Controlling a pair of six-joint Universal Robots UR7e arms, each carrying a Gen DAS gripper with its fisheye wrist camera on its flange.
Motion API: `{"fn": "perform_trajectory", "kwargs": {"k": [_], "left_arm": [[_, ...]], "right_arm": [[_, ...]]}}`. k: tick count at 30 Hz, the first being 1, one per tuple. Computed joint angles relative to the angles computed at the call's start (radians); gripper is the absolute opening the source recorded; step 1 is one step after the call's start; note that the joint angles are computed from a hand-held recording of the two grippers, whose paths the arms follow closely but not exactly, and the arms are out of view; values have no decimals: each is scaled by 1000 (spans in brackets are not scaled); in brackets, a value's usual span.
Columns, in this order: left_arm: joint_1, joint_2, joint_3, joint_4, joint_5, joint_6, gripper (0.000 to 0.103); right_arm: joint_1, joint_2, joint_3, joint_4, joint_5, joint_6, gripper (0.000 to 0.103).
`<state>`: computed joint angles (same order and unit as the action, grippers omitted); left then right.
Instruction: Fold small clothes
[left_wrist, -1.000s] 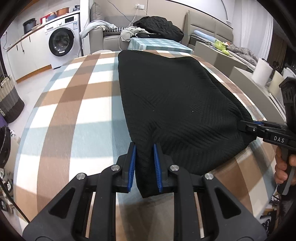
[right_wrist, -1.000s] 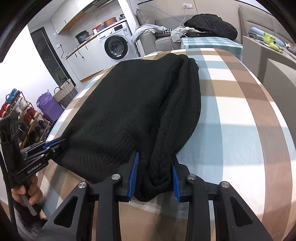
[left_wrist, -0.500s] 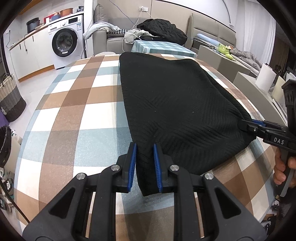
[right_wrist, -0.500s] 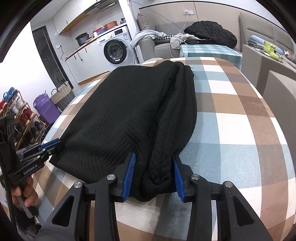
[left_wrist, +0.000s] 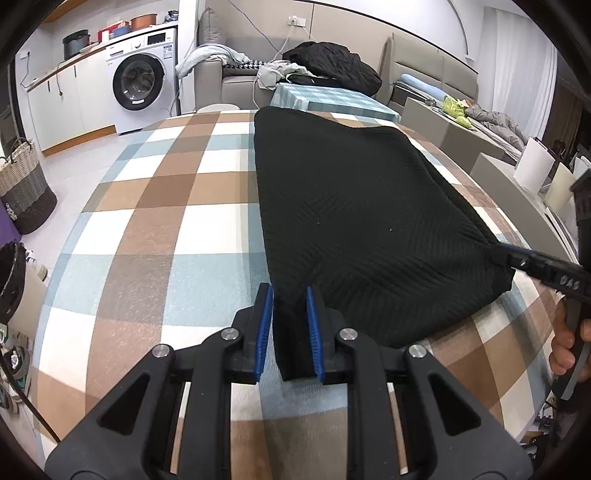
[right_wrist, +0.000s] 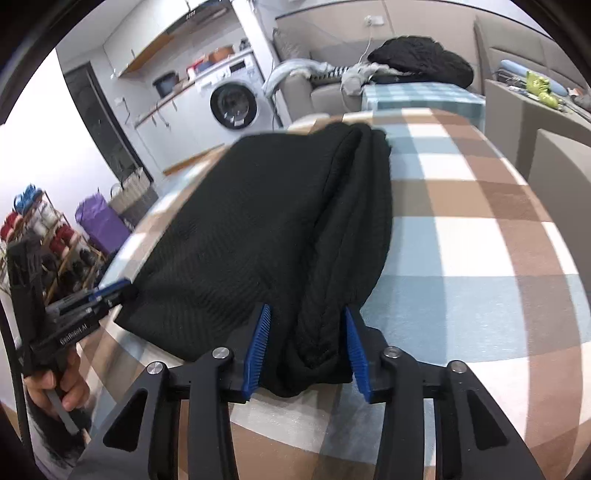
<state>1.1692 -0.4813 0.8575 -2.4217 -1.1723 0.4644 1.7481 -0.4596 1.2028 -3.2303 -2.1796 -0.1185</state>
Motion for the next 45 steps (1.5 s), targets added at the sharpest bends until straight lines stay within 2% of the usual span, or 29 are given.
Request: {"fn": "perform_trajectory", "kwargs": {"k": [3, 4, 7, 9, 12, 13, 15, 16, 20, 21, 22, 23, 24, 25, 26, 28, 29, 31, 34, 36, 39, 45], "left_arm": [[-7, -40, 66, -48, -16, 24, 17], [-9, -51, 83, -57, -25, 28, 17], [-13, -71, 121, -62, -55, 51, 22], [-17, -71, 131, -54, -48, 66, 23], [-19, -67, 132, -8, -46, 73, 23], [-19, -68, 136, -2, -49, 80, 23], [-21, -72, 149, 0, -54, 102, 23], [-22, -74, 154, 0, -55, 110, 23], [-26, -81, 173, -2, -42, 117, 24], [-27, -87, 183, -12, -40, 116, 24], [-28, -95, 196, -30, -40, 119, 26], [-29, -107, 222, -78, -39, 127, 31], [-31, -118, 246, -121, -35, 133, 37], [-32, -126, 265, -158, -30, 139, 53], [-33, -140, 293, -206, -31, 146, 70], [-30, -160, 325, -258, -53, 154, 82], [-29, -174, 346, -283, -67, 159, 84], [-28, -195, 381, -326, -72, 164, 89], [-24, -219, 437, -434, -79, 167, 102], [-16, -230, 457, -470, -102, 166, 102], [-12, -235, 469, -493, -99, 160, 102], [-4, -235, 492, -569, -134, 186, 102]], "right_arm": [[7, -20, 47, -90, 32, -28, 41], [7, -31, 64, -101, 63, -35, 41], [1, -37, 67, -62, 127, -31, 41], [-4, -18, 28, 11, 117, -16, 41], [-10, 7, -11, 57, 99, 12, 22], [-8, 7, -11, 52, 102, 3, 8], [-2, 3, 11, -31, 126, -54, 6], [5, 8, 4, -44, 96, -71, 6], [0, 15, -19, 30, 20, -27, 7], [-3, 10, -8, 29, 30, -22, 10], [-1, 7, 3, 8, 36, -36, 19], [4, 7, 7, -12, 27, -56, 35], [12, 3, 20, -50, 17, -85, 45], [17, 0, 34, -89, 11, -105, 62], [24, 3, 36, -132, -4, -129, 71], [35, -5, 60, -203, -15, -181, 83], [38, -11, 74, -223, -12, -193, 92], [43, -24, 111, -273, 1, -208, 102], [46, -28, 157, -368, 41, -249, 103], [49, -23, 178, -428, 66, -290, 103], [55, -4, 185, -504, 81, -355, 103], [51, 19, 182, -572, 124, -415, 103]]}}
